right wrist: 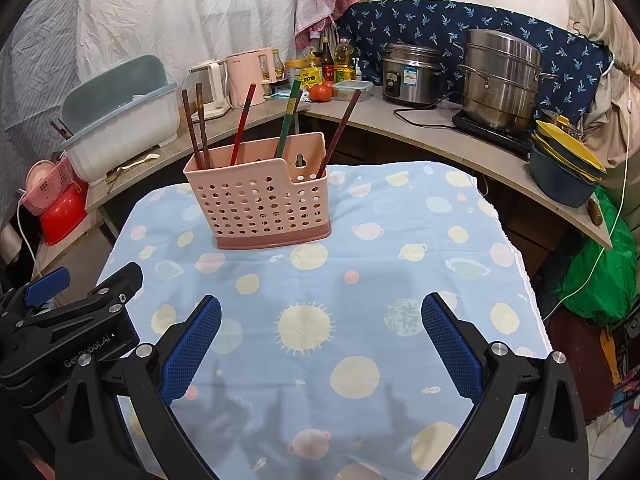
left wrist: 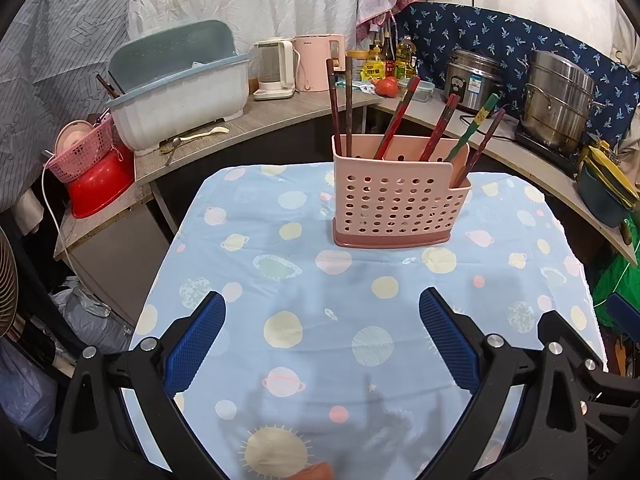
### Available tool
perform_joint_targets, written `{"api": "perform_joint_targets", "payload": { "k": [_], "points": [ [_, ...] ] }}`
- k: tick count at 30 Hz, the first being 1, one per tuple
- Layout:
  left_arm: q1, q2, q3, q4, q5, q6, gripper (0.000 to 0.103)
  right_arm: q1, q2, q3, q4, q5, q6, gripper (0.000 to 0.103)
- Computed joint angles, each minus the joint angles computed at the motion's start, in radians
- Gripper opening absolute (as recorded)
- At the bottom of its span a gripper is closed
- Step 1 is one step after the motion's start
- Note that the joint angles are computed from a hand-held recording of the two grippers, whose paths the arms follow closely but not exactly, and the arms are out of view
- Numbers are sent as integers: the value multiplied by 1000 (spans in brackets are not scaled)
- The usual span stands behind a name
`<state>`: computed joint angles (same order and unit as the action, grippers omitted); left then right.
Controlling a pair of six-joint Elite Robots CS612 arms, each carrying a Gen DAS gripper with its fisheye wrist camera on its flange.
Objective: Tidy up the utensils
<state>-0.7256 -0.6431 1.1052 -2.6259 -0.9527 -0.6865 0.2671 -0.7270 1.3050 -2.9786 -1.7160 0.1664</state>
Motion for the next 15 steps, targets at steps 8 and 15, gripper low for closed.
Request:
{"api": "perform_joint_targets", "payload": {
  "k": [8,15],
  "points": [
    [1,-2,-1,34,10,-40,93,-1,1,2,5,-2,4,97],
    [2,-4,3,32,10,-42,93,0,1,3,5,-2,2,97]
  ]
}}
